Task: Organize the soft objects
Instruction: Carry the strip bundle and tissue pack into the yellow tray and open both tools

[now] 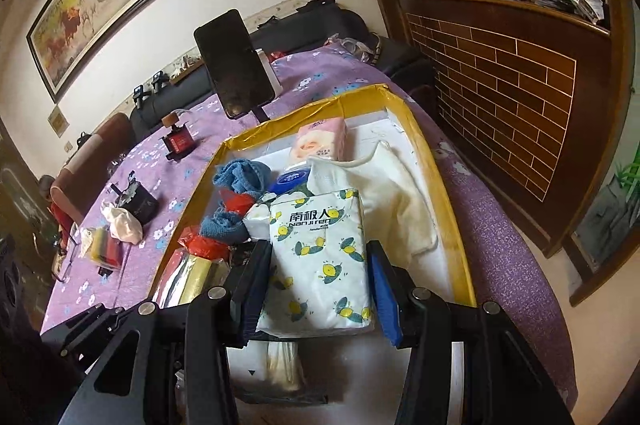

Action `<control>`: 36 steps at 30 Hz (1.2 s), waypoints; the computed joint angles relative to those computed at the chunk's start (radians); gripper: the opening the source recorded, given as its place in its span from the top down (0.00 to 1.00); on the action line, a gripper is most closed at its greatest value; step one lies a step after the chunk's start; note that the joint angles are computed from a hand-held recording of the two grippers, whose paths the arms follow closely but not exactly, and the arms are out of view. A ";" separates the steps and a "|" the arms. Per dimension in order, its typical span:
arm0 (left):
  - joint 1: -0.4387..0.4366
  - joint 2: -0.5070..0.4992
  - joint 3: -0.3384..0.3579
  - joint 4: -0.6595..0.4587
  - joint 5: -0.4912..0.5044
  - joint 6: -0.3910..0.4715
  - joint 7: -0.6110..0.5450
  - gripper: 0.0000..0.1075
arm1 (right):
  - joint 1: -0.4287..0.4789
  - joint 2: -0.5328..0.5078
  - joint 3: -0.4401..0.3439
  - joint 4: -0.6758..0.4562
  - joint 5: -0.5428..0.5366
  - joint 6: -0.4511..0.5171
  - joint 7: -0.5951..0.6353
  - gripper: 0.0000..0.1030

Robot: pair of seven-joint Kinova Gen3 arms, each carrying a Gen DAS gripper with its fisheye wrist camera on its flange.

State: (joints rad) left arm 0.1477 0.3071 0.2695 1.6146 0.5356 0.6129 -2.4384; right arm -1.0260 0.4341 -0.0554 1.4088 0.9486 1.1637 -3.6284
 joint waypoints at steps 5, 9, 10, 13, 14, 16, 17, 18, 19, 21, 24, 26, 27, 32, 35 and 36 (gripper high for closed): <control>0.010 0.004 0.001 0.001 -0.009 -0.021 0.007 0.60 | -0.001 0.015 0.002 -0.025 -0.013 0.020 0.032 0.50; 0.007 0.006 0.006 0.002 -0.008 -0.026 0.003 0.60 | -0.004 0.021 0.006 -0.034 -0.018 0.026 0.044 0.50; 0.006 0.006 0.007 0.002 -0.008 -0.027 0.003 0.60 | -0.003 0.023 0.007 -0.037 -0.019 0.027 0.049 0.50; 0.004 0.003 0.011 0.008 -0.004 -0.039 -0.006 0.60 | -0.006 0.025 0.011 -0.041 -0.023 0.029 0.050 0.49; 0.001 0.003 0.014 0.010 0.000 -0.040 -0.012 0.60 | -0.006 0.024 0.012 -0.039 -0.024 0.028 0.048 0.49; 0.000 0.000 0.016 0.013 0.003 -0.045 -0.017 0.60 | -0.008 0.021 0.013 -0.036 -0.022 0.025 0.040 0.48; -0.004 -0.001 0.018 0.016 0.008 -0.046 -0.023 0.60 | -0.009 0.020 0.014 -0.033 -0.021 0.023 0.034 0.48; -0.005 -0.002 0.019 0.018 0.011 -0.046 -0.027 0.60 | -0.009 0.018 0.014 -0.031 -0.020 0.022 0.029 0.48; -0.007 -0.003 0.020 0.020 0.014 -0.046 -0.032 0.59 | -0.009 0.018 0.014 -0.030 -0.019 0.021 0.025 0.48; -0.010 -0.006 0.021 0.022 0.022 -0.046 -0.040 0.58 | -0.010 0.016 0.013 -0.029 -0.018 0.020 0.018 0.46; -0.017 -0.011 0.025 0.028 0.039 -0.046 -0.057 0.51 | -0.012 0.014 0.012 -0.029 -0.012 0.020 0.007 0.45; -0.023 -0.018 0.029 0.037 0.056 -0.055 -0.074 0.50 | -0.016 0.016 0.012 -0.036 -0.009 0.032 0.008 0.44; -0.024 -0.020 0.029 0.039 0.063 -0.056 -0.081 0.49 | -0.018 0.015 0.012 -0.036 -0.006 0.033 0.006 0.43; -0.029 -0.028 0.024 0.045 0.089 -0.053 -0.103 0.43 | -0.027 0.016 0.011 -0.047 0.005 0.053 -0.003 0.37; -0.028 -0.030 0.018 0.042 0.094 -0.043 -0.105 0.40 | -0.031 0.018 0.011 -0.056 0.008 0.068 0.000 0.37; -0.029 -0.031 0.018 0.043 0.099 -0.042 -0.108 0.38 | -0.032 0.017 0.011 -0.056 0.010 0.069 -0.003 0.37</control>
State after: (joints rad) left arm 0.1183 0.2764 0.2872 1.6575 0.6350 0.5706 -2.5464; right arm -1.0578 0.4510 -0.0448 1.3528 0.9584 1.2325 -3.6310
